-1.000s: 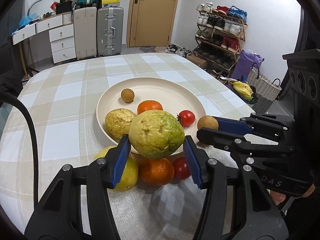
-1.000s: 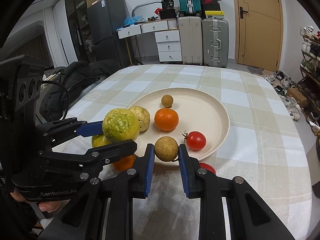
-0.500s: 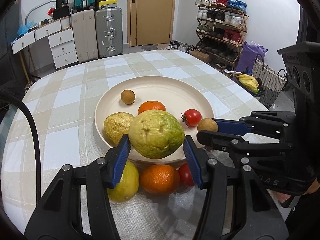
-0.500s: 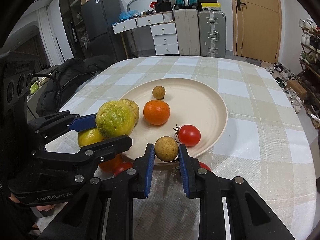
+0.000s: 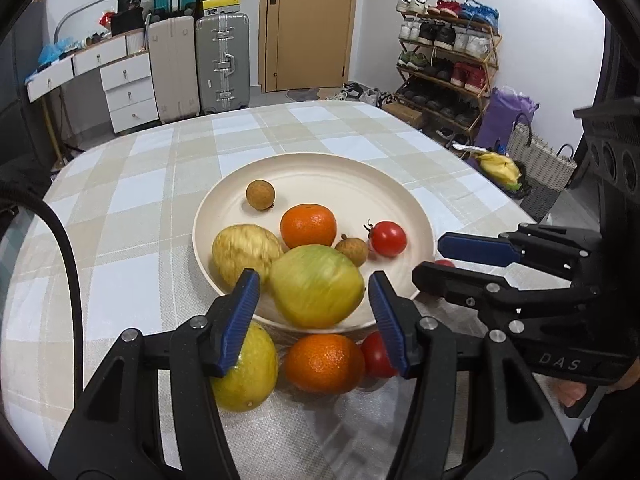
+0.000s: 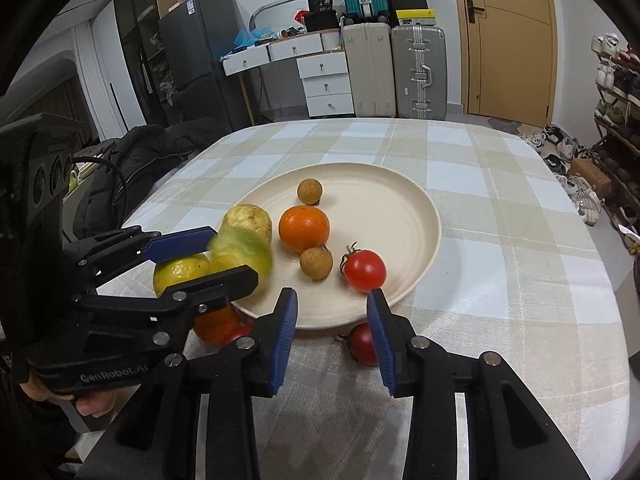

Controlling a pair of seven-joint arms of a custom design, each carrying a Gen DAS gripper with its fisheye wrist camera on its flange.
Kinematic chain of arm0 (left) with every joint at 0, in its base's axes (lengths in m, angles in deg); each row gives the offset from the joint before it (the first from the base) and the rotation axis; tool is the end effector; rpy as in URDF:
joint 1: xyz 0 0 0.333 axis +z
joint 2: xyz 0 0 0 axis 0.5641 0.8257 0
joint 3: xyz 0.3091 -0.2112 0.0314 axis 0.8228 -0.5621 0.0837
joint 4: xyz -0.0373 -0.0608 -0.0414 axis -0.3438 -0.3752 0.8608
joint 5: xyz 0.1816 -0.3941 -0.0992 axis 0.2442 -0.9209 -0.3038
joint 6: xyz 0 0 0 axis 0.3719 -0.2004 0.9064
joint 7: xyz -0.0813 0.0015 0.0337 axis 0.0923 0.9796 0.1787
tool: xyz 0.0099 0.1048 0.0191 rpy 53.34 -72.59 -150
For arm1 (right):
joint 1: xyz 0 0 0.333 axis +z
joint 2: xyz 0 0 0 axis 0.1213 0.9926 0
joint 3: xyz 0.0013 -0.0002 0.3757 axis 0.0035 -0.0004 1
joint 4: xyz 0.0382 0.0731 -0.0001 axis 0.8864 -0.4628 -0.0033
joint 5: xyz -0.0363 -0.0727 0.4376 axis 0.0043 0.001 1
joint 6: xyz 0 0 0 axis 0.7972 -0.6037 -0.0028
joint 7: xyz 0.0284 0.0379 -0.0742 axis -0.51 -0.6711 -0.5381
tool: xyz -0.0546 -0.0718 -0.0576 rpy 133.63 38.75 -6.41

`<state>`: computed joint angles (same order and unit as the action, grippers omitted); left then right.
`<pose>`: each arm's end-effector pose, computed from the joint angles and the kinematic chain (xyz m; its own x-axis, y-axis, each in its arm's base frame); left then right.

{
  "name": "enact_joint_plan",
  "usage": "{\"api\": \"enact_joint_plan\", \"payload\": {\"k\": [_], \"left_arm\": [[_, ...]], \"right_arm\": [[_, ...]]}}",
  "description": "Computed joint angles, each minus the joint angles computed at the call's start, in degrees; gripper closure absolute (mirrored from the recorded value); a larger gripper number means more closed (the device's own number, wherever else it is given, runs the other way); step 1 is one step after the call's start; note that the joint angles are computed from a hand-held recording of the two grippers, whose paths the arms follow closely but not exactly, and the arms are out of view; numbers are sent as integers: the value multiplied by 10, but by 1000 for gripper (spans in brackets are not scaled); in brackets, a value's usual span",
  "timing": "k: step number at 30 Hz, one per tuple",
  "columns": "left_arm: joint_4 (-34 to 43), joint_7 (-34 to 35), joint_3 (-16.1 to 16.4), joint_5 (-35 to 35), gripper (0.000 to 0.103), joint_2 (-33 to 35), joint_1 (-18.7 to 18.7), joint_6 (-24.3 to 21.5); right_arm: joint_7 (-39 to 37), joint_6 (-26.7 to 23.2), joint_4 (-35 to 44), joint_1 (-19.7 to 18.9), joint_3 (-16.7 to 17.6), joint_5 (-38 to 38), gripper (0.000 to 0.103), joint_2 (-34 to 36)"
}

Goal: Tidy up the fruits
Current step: 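Carry both fruits over the cream plate and open both tools to release, then withdraw both tools and move the right tool to a red tomato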

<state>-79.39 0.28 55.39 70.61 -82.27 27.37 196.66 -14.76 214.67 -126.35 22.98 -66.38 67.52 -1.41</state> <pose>0.6089 -0.1587 0.4820 -0.0600 -0.9928 0.1034 -0.6791 -0.0353 -0.7332 0.5783 0.1635 0.4664 0.5931 -0.7891 -0.1598 -0.6342 -0.3356 -0.6965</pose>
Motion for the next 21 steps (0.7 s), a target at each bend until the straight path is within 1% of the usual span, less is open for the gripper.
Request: {"api": "enact_joint_plan", "payload": {"k": [1,2,3,5,6,7,8,10,12,13,14,15,16,19,20,21], "left_arm": [[-4,-12,3,9,44,-4,-1,4],[-7,-32,7,28,39,-7,-1,8],[-11,-54,9,49,37,-12,0,9],[-22,-84,6,77,29,-24,11,15],[-28,-98,1,91,27,-31,18,17],[-34,-116,-4,108,22,-38,27,18],[-39,-140,-11,134,21,-46,38,19],[-52,-185,-28,179,19,-63,62,20],[-66,-219,-47,208,13,-81,88,21],[-74,-245,-60,231,9,-91,105,27],[-81,-267,-74,251,3,-99,124,36],[-87,-298,-93,281,1,-107,149,46],[-90,-332,-118,317,1,-116,180,55],[-107,-324,-139,311,1,-136,205,61],[-110,-332,-153,316,1,-141,220,64],[-114,-313,-151,298,1,-144,216,65]], "right_arm": [[0,3,-3,0,0,0,61,-3],[-3,9,-8,0,0,2,58,-8],[-7,14,-12,2,-1,6,56,-12],[-17,19,-21,5,-5,17,50,-22],[-18,21,-25,6,-7,18,48,-26],[-15,24,-29,8,-8,17,40,-30],[-14,28,-34,10,-10,17,27,-34],[-24,38,-44,17,-15,34,12,-44],[-32,50,-55,24,-19,49,9,-54],[-28,50,-58,26,-21,45,7,-58],[-22,49,-62,28,-23,40,5,-61],[-17,49,-64,30,-25,37,5,-63],[-21,51,-66,34,-28,39,3,-66],[-48,63,-72,46,-36,69,0,-71],[-47,61,-71,46,-37,65,0,-69],[-38,60,-70,45,-36,54,0,-68]]}}
